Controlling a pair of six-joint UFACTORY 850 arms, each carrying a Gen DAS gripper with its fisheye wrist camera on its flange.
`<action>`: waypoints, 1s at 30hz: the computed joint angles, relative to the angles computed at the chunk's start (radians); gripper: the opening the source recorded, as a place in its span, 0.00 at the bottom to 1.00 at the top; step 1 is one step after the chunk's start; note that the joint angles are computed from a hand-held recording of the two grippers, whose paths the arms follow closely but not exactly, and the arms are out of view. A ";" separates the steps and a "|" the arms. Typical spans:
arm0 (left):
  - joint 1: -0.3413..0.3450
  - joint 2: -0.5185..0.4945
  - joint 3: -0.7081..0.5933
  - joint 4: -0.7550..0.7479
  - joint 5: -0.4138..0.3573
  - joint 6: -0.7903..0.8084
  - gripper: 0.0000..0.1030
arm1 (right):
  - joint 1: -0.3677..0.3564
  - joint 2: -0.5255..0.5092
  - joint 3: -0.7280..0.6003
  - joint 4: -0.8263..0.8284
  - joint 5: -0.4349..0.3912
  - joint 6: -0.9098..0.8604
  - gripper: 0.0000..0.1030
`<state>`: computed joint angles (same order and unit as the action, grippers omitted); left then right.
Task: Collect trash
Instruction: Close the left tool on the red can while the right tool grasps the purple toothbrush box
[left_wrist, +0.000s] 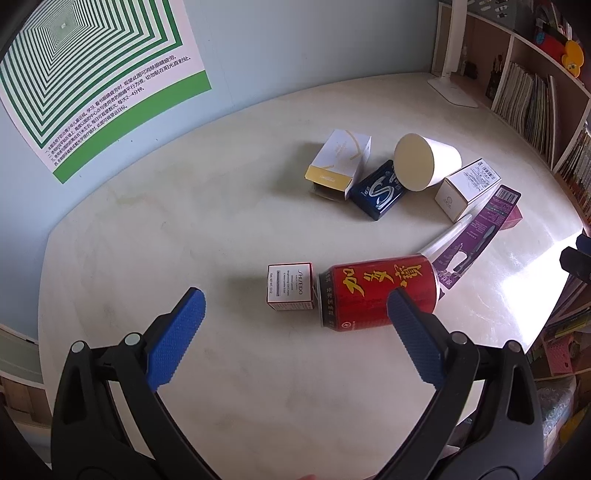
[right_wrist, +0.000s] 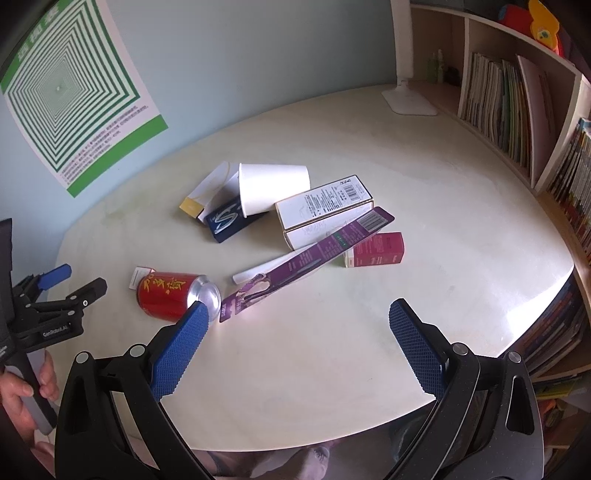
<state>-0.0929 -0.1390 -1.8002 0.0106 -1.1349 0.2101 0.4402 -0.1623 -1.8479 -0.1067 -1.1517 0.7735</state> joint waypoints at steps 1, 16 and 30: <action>0.001 -0.003 -0.001 -0.005 -0.006 0.004 0.94 | -0.001 -0.001 0.000 0.005 0.000 0.007 0.94; -0.009 -0.062 -0.024 -0.107 -0.115 -0.018 0.94 | -0.101 -0.008 0.084 0.206 0.087 -0.061 0.94; -0.022 -0.143 -0.080 -0.174 -0.195 -0.341 0.94 | -0.229 -0.078 0.108 0.501 0.088 -0.348 0.78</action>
